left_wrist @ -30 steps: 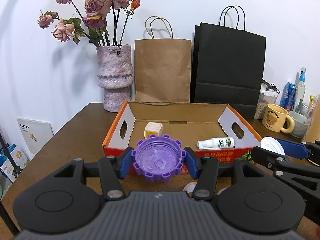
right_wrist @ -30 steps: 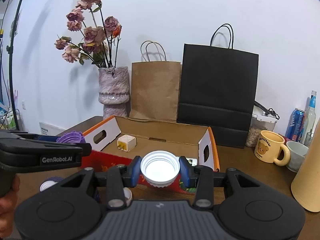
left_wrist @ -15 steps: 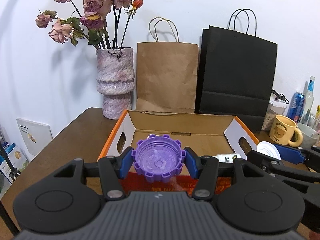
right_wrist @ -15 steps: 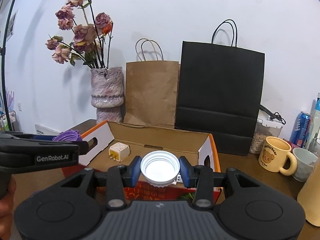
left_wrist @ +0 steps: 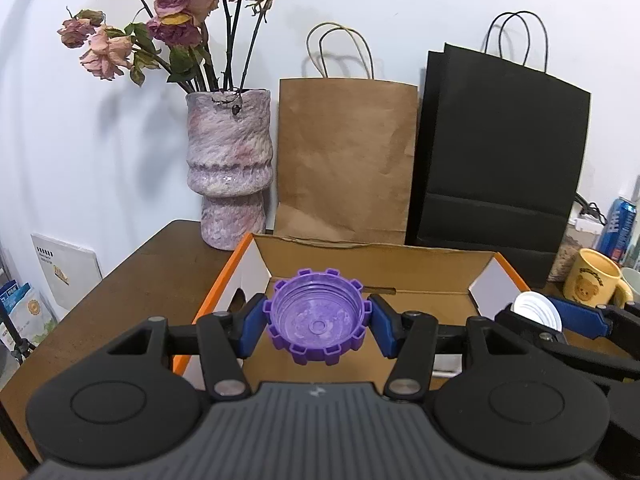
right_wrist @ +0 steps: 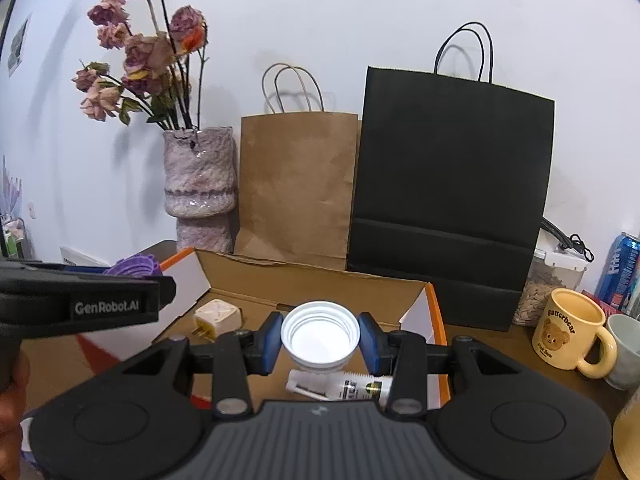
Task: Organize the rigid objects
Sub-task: 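Carry the purple cap and white cap over the cardboard box with both grippers, then open both grippers to drop the caps into the box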
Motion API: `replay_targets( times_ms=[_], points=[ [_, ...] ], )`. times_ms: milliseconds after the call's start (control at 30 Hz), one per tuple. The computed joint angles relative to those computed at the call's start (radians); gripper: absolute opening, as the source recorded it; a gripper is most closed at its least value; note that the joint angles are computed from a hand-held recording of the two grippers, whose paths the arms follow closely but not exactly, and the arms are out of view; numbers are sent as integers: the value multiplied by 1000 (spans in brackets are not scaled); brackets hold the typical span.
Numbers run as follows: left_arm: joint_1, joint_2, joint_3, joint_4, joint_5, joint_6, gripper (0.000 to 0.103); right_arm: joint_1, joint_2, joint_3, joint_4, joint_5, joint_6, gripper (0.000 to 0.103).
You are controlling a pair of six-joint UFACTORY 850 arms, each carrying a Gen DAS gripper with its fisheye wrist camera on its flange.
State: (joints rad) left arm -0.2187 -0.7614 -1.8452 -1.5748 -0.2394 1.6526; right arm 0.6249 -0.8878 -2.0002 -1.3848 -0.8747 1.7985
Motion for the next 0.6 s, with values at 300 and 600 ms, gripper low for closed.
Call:
replay_targets(
  times_ms=[300,600],
  points=[
    [-22,-102,-157,319,29,-326,56,-42,-52,-75,46,31,-70,39],
    [-37,-193,-297,644,28,-641,56,-78,-96,-138,101,68,-144,39]
  ],
)
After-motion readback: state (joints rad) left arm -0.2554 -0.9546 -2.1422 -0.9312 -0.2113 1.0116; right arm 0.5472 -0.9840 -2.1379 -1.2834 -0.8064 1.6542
